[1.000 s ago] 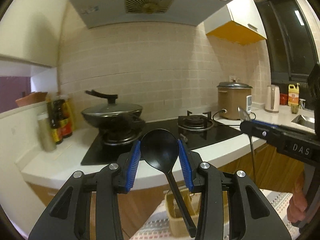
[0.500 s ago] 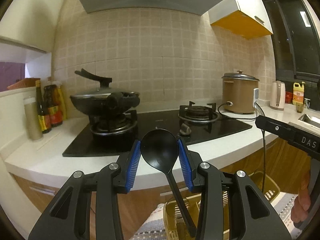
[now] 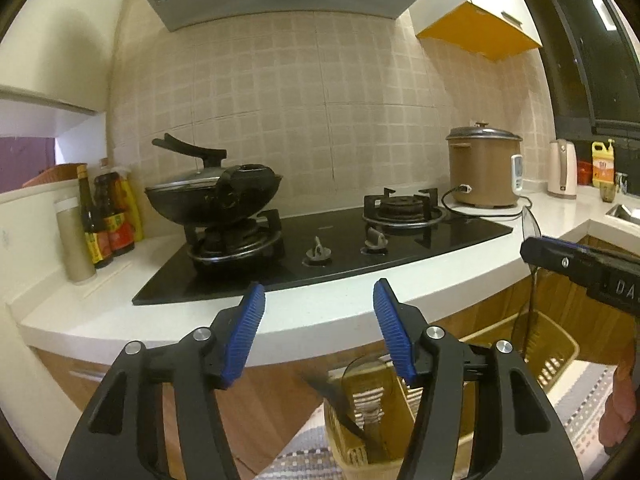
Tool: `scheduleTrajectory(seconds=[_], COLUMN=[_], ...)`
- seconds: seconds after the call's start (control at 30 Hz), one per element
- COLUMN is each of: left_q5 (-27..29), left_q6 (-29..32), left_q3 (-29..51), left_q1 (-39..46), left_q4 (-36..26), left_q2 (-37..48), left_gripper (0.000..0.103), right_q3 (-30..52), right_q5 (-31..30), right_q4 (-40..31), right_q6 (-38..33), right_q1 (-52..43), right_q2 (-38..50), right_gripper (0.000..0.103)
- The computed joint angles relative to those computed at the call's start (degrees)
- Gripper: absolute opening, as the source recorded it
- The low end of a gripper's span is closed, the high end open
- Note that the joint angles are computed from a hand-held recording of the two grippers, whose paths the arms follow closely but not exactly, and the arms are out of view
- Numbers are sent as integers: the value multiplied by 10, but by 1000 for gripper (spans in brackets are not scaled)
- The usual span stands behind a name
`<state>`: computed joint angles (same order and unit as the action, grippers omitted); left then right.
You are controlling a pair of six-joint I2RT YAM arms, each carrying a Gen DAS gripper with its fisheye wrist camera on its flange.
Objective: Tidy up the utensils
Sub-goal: 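Lower the ladle into the caddy with the left gripper while the right gripper drops the spoon in, then move both grippers back over the remaining utensils on the cloth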
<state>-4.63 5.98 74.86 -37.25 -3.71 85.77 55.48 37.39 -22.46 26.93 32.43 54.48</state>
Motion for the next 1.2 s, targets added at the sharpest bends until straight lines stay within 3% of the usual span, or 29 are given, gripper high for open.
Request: scheduleTrajectory(seconds=[0.33,0.5,0.63,0.73,0.83,1.03,1.2], left_q5=[46,82,115,118,161,239,251], left_q6=[-32,-55,-50,-40,-31,1,23], left_q3=[-34,-28,-31,-50,-72,-136,-195], left_q1=[38,70,99,115,149,211,241], left_q4=[-82,-198,-297,-362,-429,-505,-516], left_q2=[-106,-164,-211,-247,-268,-279,-281], left_gripper=[58,58,58,58,58,54,52], right_q3=[33,98,151,164,158,100,39], right_q5=[108,191,209,172,116,19,-38], right_q4=[-131,-286,-429,-495,-534,-552,-507], right_q6=[74,177,304,382,445,537,591], right_q1=[136,254,337,375,402,443,500], right_q2=[-47,-28,13,36,60,66,57], right_gripper=[30,30,30,30,30,30,30])
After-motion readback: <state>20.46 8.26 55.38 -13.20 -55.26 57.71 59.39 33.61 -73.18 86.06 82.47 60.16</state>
